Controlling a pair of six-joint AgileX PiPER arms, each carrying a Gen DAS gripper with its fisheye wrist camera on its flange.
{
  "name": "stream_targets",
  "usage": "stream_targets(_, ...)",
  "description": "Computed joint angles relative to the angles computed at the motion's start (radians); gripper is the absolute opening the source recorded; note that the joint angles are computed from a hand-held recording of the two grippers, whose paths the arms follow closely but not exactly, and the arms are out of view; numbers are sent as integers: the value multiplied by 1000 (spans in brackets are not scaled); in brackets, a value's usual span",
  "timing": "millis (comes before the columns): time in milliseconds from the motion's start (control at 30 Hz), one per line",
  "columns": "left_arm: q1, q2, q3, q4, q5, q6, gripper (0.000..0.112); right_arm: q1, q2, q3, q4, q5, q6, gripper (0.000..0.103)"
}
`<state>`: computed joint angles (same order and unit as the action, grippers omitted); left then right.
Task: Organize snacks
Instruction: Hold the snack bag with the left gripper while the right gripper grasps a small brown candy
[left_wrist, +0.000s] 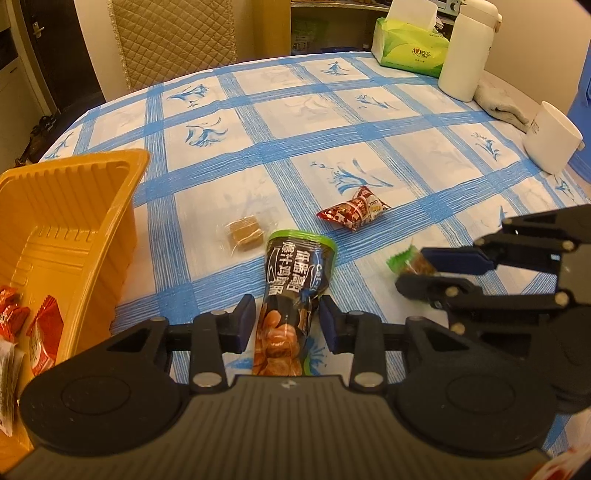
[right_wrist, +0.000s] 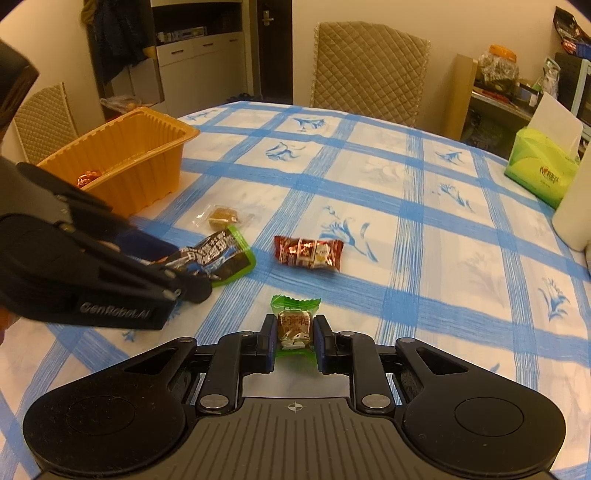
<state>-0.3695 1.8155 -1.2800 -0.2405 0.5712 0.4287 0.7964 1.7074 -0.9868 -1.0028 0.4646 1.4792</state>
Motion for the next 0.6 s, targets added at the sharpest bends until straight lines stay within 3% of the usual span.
stream_targets(600,3,-71,81,-41,-10,39,27,-6,-12,-27,182,24,-144,21)
